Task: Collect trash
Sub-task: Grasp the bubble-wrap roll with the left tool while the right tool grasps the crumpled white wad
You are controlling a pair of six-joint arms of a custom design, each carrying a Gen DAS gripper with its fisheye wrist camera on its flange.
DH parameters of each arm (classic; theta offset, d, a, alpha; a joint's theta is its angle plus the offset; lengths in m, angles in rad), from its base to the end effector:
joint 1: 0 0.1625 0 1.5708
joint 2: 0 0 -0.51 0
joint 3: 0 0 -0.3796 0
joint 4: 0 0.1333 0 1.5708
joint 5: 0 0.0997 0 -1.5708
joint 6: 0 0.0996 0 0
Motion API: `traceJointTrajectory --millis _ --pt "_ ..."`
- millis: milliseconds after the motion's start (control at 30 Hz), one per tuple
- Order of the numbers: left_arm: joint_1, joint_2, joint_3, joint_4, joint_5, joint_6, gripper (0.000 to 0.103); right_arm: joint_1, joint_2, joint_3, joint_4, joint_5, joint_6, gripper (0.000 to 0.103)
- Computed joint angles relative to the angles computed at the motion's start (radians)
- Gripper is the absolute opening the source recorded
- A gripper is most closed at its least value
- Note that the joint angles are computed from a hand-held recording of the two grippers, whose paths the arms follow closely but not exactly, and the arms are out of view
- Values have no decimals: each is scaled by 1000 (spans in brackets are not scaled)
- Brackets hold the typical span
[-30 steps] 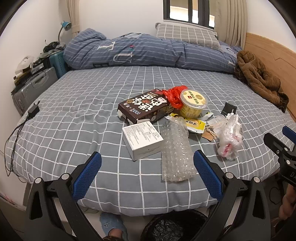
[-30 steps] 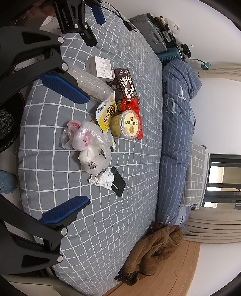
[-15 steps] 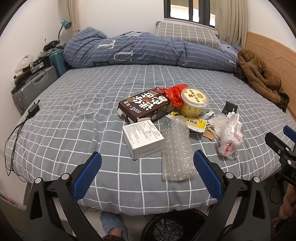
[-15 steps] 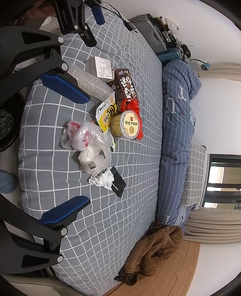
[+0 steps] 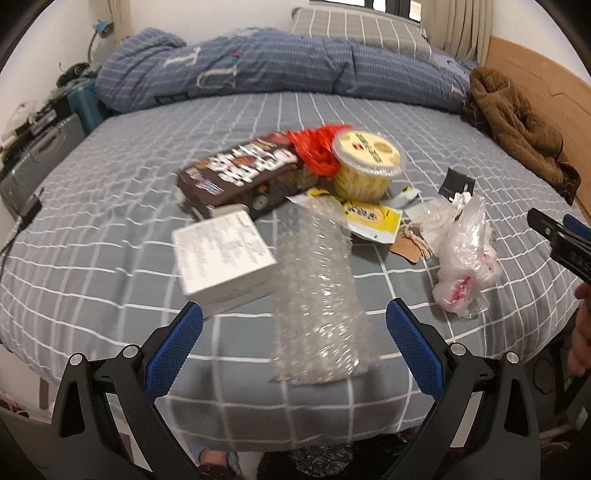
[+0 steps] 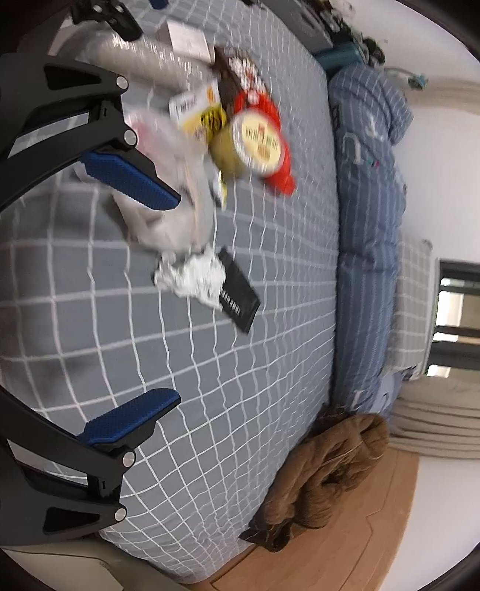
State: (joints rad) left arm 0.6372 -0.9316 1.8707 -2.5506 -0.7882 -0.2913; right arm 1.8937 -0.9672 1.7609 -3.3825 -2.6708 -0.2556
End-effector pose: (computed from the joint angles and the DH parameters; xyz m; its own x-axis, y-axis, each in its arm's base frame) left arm -0.3860 -0.5389 0.1990 -0.6568 0.3589 -0.6632 0.6415 0.7282 -0.2413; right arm 0.2474 -0.5989 0.3729 -0.6069 0.4308 0.6679 -0.3308 0.6272 -0.7051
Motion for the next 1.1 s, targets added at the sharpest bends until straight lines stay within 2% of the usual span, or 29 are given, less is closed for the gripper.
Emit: traceJointTrajectory --millis 167,267,400,500,667,867,967,1033,1100 --pt "10 32 -23 17 -23 -19 95 -57 8 -39 79 35 20 92" --pt "10 44 -27 12 -27 -17 94 -81 10 -58 125 70 40 88" --pt "16 65 -41 21 -40 -24 89 -106 16 -78 191 111 73 82" --pt "25 82 -58 39 -56 -35 82 -124 13 -83 232 141 114 78" --pt "28 103 -69 36 -41 -33 75 -148 1 -97 302 205 187 72" --pt "32 112 -78 85 -2 -59 61 -163 5 -110 365 238 226 60" --pt "37 108 -74 79 4 -66 48 -170 -1 -110 386 259 245 52" --pt "38 106 -69 75 19 -63 34 -173 -3 -110 395 263 248 41" --pt "39 105 -65 64 19 -60 31 -175 -5 -111 409 263 261 32"
